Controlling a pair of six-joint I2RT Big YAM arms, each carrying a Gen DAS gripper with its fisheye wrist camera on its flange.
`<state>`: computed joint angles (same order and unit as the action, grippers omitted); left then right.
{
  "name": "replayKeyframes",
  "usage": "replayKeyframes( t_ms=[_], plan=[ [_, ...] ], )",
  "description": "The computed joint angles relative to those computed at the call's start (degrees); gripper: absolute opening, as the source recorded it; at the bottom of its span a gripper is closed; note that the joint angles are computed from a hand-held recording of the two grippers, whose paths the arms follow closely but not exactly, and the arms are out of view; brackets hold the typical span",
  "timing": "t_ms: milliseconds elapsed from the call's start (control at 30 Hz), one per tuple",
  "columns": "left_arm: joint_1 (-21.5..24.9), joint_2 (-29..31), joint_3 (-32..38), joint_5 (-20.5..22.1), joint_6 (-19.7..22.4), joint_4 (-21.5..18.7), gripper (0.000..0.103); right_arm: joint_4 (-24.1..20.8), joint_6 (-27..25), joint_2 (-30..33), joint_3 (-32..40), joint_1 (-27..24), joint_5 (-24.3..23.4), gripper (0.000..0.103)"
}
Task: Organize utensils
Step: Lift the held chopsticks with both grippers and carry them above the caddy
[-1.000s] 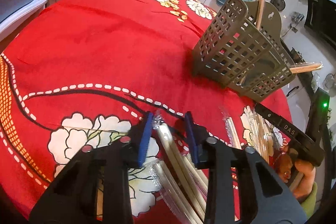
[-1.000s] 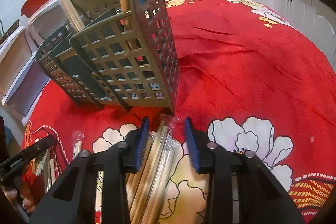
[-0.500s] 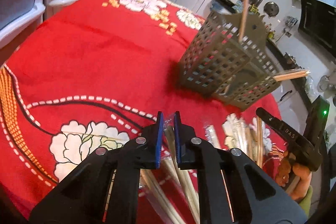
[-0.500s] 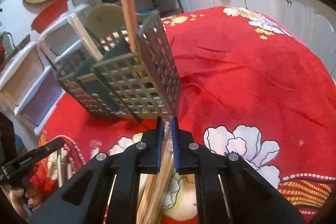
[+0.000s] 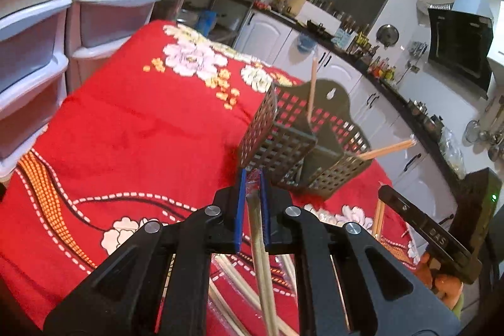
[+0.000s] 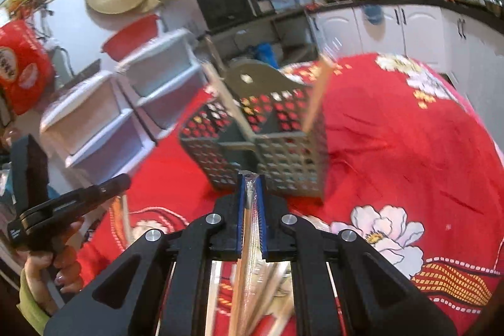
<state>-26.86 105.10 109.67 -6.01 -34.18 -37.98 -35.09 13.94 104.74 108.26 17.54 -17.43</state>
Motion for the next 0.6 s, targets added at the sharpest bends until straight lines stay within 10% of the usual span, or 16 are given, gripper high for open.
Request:
replayKeyframes(
  t_ms=[600],
  plan=[
    [-0.63,-2.73,2.24,-3.58,1.71,2.31,0.003,7.26,-5.69,-4.61,-0.16,3.44,3.67,0.007]
  ],
)
